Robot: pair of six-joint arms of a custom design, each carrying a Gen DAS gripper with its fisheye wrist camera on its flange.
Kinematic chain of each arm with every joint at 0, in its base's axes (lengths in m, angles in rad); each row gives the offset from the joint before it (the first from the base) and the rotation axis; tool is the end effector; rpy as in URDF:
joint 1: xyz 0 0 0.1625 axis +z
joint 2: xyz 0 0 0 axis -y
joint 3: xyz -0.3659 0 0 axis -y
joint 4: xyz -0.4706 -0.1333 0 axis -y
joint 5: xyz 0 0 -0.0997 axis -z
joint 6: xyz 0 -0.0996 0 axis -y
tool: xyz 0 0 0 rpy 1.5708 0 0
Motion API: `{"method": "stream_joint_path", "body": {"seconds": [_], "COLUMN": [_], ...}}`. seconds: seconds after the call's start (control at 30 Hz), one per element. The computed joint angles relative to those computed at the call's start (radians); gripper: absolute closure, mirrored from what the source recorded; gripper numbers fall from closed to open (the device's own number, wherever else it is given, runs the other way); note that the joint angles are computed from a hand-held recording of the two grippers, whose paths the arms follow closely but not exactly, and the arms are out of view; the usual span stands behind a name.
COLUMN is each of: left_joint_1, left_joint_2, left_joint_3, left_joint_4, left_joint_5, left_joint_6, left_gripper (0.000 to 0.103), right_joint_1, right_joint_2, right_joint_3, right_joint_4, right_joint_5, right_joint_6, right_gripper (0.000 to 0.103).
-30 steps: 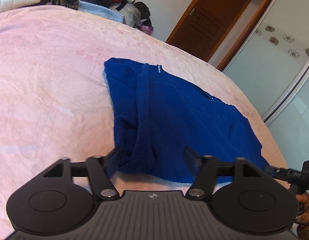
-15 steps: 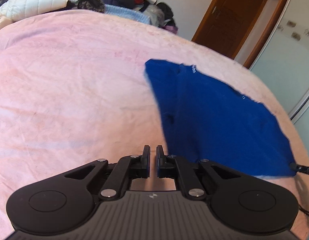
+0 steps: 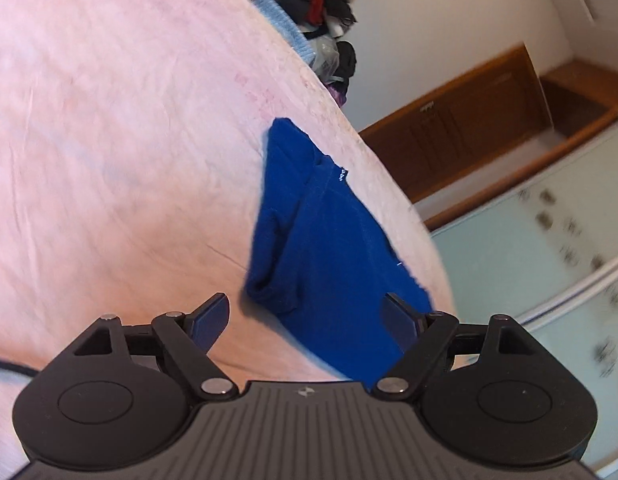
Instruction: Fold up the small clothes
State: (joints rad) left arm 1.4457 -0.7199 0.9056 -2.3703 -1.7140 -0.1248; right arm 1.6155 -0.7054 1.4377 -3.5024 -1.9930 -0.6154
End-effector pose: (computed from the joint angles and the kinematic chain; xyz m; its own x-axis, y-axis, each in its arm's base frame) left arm 0.0089 -0.8839 0.2937 -0.9769 0.1025 0.1875 -0.0198 0.8303 -0.5570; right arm 0.1259 -0.7445 0.1450 -0.7487 0.0688 0.6594 -0.5492 0.4928 -0.6750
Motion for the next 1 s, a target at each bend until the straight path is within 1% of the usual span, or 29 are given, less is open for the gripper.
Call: {"method": "stream_joint_path", "body": {"seconds": [0.07,0.1,0.17,0.2,0.23,0.27,0.3,0.33,0.37,0.4,0.47,0.53,0.63,0.7,0.73,0.77,0.8,0.83,0.9,0.97,1.0], "left_joint_1": [0.008,0.009,0.002,-0.006,-0.011,-0.018,-0.025,-0.027,-0.027,-0.027,-0.032,-0.041,-0.050,-0.058,-0.058,-0.055,-0.051,-0.049,-0.063,-0.081,-0.089], "left_joint_2": [0.020,0.032,0.049,0.048,0.054,0.056,0.055,0.062,0.067,0.072,0.064,0.040,0.002,-0.010,-0.007,-0.007,-0.012,-0.024,-0.037,-0.040,-0.031], "left_joint_3": [-0.006,-0.007,-0.007,0.009,0.009,0.011,0.012,-0.001,-0.011,-0.018,-0.003,0.035,0.084,0.100,0.091,0.088,0.089,0.099,0.113,0.111,0.095], "left_joint_4": [-0.028,-0.051,-0.091,-0.142,-0.161,-0.167,-0.164,-0.141,-0.118,-0.101,-0.115,-0.162,-0.206,-0.223,-0.201,-0.183,-0.170,-0.166,-0.183,-0.204,-0.206], "left_joint_5": [-0.060,-0.074,-0.044,-0.019,0.000,0.026,0.060,0.074,0.080,0.089,0.136,0.188,0.239,0.300,0.316,0.321,0.309,0.302,0.346,0.389,0.407], "left_joint_6": [-0.090,-0.129,-0.186,-0.198,-0.201,-0.204,-0.206,-0.200,-0.206,-0.218,-0.221,-0.174,-0.111,-0.055,-0.035,-0.045,-0.048,-0.034,0.010,0.066,0.091], "left_gripper": [0.020,0.020,0.020,0.021,0.021,0.024,0.040,0.060,0.070,0.090,0.093,0.095,0.097,0.097,0.097,0.097,0.097,0.097,0.097,0.097,0.096], "right_joint_1": [-0.002,0.001,0.003,0.006,0.011,0.016,0.021,0.026,0.028,0.029,0.026,0.021,0.014,0.015,0.015,0.016,0.018,0.022,0.029,0.029,0.029], "right_joint_2": [0.007,0.013,0.024,0.033,0.041,0.048,0.057,0.070,0.073,0.074,0.072,0.070,0.071,0.076,0.079,0.076,0.075,0.075,0.064,0.044,0.037], "right_joint_3": [-0.008,-0.020,-0.033,-0.038,-0.043,-0.047,-0.051,-0.060,-0.058,-0.050,-0.041,-0.033,-0.028,-0.034,-0.041,-0.042,-0.047,-0.050,-0.050,-0.040,-0.042], "right_joint_4": [0.049,0.085,0.143,0.156,0.167,0.176,0.179,0.177,0.169,0.156,0.146,0.142,0.141,0.146,0.155,0.173,0.197,0.205,0.233,0.252,0.261], "right_joint_5": [0.041,0.047,0.055,0.052,0.044,0.030,0.013,-0.003,-0.011,-0.020,-0.031,-0.023,-0.017,-0.020,-0.023,-0.027,-0.032,-0.044,-0.050,-0.010,0.021], "right_joint_6": [0.013,0.023,0.017,0.000,-0.022,-0.043,-0.060,-0.075,-0.088,-0.096,-0.100,-0.107,-0.145,-0.148,-0.144,-0.139,-0.140,-0.139,-0.114,-0.074,-0.055], "right_gripper": [0.052,0.052,0.050,0.050,0.046,0.042,0.040,0.038,0.037,0.036,0.031,0.026,0.018,0.013,0.009,0.003,0.001,0.001,0.002,0.008,0.008]}}
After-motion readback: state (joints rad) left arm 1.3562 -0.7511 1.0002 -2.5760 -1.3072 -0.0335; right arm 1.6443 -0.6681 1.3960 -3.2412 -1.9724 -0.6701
